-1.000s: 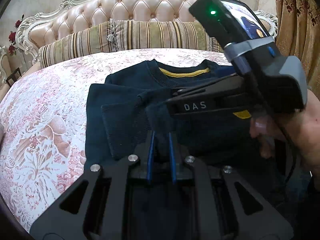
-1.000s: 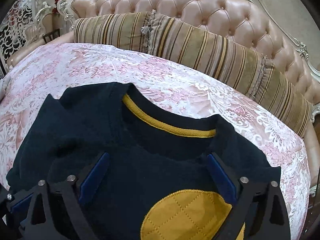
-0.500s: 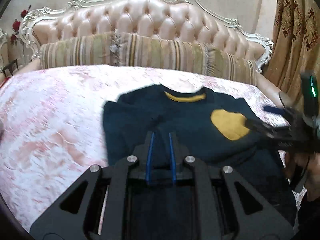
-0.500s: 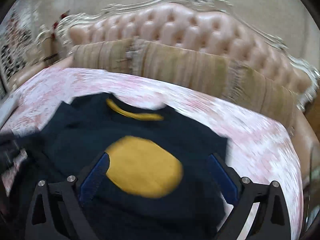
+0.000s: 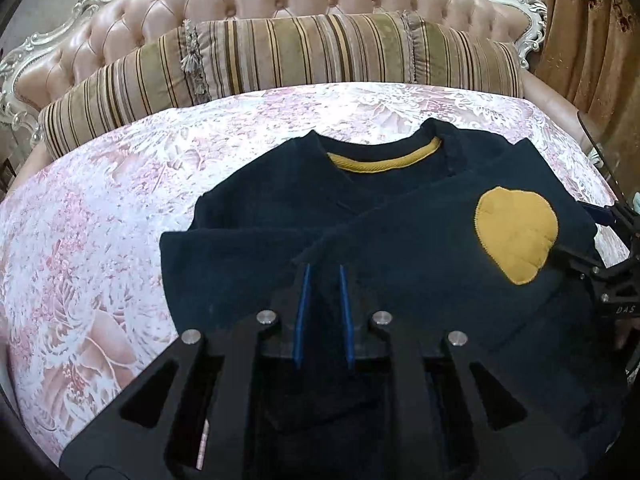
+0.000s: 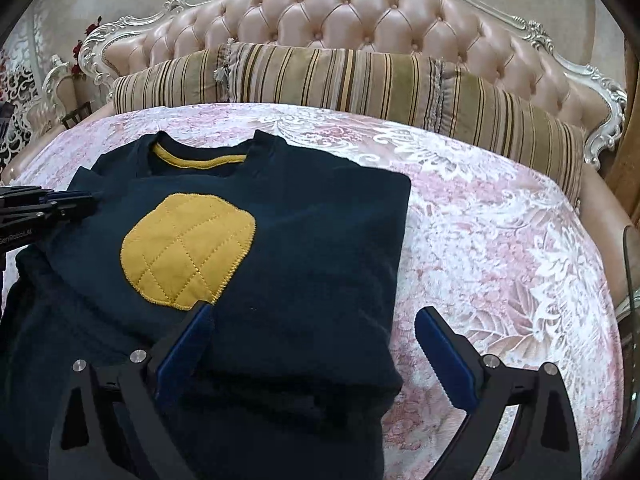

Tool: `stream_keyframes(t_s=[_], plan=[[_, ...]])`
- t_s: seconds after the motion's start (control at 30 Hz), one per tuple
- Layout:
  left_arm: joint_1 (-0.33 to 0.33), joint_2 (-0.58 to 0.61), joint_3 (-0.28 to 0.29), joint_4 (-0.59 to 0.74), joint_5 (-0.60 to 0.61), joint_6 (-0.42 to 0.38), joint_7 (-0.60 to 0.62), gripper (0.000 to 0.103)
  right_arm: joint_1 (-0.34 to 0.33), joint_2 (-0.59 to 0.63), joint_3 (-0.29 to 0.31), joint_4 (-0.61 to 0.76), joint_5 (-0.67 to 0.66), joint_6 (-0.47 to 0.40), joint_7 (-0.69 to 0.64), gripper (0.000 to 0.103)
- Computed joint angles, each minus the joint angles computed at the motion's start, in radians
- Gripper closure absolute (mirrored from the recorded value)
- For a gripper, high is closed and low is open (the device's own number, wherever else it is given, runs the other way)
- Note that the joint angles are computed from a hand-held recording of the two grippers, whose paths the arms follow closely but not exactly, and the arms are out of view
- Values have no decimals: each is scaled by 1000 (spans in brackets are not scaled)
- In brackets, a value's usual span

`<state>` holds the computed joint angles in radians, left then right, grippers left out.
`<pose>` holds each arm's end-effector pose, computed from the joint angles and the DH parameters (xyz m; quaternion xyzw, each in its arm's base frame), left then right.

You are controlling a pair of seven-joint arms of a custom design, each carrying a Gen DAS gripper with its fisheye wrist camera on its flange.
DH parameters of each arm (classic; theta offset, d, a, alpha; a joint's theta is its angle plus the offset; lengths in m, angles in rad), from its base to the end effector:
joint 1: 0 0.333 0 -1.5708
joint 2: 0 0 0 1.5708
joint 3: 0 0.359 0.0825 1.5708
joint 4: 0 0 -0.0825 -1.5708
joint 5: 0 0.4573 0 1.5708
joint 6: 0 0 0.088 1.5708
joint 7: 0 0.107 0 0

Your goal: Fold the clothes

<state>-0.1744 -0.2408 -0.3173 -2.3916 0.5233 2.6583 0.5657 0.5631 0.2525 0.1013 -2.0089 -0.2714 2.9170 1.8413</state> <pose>0.4767 -0.2765 0.4580 -0.7037 0.6395 -0.2210 0.2168 0.5497 0.4466 0.4007 -0.8418 0.4300 -0.1570 0.2862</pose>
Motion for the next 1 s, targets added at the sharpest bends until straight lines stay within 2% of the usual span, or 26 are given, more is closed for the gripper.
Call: stream_keyframes(t_s=[0.07, 0.2, 0.27, 0.33, 0.43, 0.47, 0.57, 0.6, 0.67, 0.77, 0.83, 0.9, 0.97, 1.0], plan=[[-4, -11, 4, -10, -8, 8, 9, 84, 15, -2, -14, 0, -27, -3, 20, 3], [4, -51, 7, -37, -42, 58, -15, 84, -4, -6, 5, -5, 1, 0, 0, 3], [22, -94, -21, -58, -13, 70, -45, 84, 0, -25, -3, -20, -9, 18, 12, 3], [20, -124, -41, -75, -7, 76, -50, 84, 32, -49, -42, -39, -82, 44, 72, 3], [2, -107, -65, -61, -4, 41, -7, 84, 77, -54, -99, -27, -248, 9, 209, 3], [-4, -84, -76, -41, -5, -18, 7, 84, 54, -45, -75, -22, -228, -7, 188, 3], [1, -62, -92, -39, 56, -46, -44, 84, -11, -30, -8, -21, -112, -16, 93, 3], [-14, -75, -73, -49, 36, -28, -44, 84, -16, -31, -3, -22, -99, -12, 79, 3], [-26, -104, -52, -71, 6, 7, -51, 84, -1, -43, -20, -33, -124, 6, 103, 3], [-15, -136, -75, -88, 34, 9, -73, 84, 31, -68, -64, -50, -216, 39, 199, 3], [-21, -124, -75, -93, 24, 9, -62, 81, 22, -59, -51, -32, -227, -10, 189, 1], [-36, -134, -58, -108, -12, 29, -56, 80, -24, -51, -6, -34, -134, -1, 113, 2], [-35, -191, -48, -148, -46, 78, -80, 73, -50, -58, 16, -49, -63, 28, 59, 2], [-20, -253, -65, -187, -43, 91, -116, 62, -41, -83, -3, -74, -82, 73, 78, 2]])
